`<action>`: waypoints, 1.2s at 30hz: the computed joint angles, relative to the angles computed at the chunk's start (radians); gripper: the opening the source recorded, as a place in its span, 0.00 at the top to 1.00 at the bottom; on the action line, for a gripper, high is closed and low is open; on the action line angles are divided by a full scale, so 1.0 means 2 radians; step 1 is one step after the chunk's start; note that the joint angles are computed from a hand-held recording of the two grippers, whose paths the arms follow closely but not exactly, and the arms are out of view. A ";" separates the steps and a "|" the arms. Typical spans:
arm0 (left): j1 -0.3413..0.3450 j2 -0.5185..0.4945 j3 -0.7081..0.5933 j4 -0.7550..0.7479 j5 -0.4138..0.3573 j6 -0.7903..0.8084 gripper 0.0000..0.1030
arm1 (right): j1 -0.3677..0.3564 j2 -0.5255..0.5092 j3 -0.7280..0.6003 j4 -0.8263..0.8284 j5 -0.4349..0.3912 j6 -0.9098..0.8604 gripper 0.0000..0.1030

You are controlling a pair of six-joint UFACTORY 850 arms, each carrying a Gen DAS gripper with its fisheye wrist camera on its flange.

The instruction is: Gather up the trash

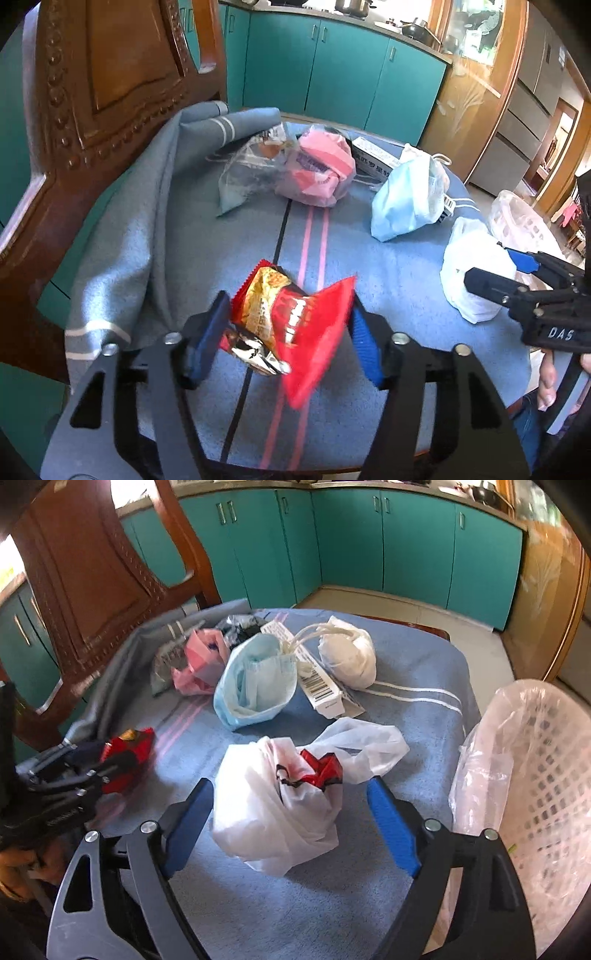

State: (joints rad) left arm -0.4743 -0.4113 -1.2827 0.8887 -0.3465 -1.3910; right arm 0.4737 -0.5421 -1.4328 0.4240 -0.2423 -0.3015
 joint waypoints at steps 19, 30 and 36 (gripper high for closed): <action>-0.009 -0.023 -0.018 -0.018 -0.006 0.033 0.39 | 0.014 -0.004 -0.003 -0.009 0.015 -0.021 0.54; -0.019 -0.008 -0.012 0.040 -0.023 -0.018 0.59 | 0.011 0.022 0.021 0.117 0.051 -0.146 0.55; -0.023 0.005 -0.004 0.070 -0.026 -0.049 0.61 | 0.010 0.028 0.027 0.141 0.057 -0.170 0.55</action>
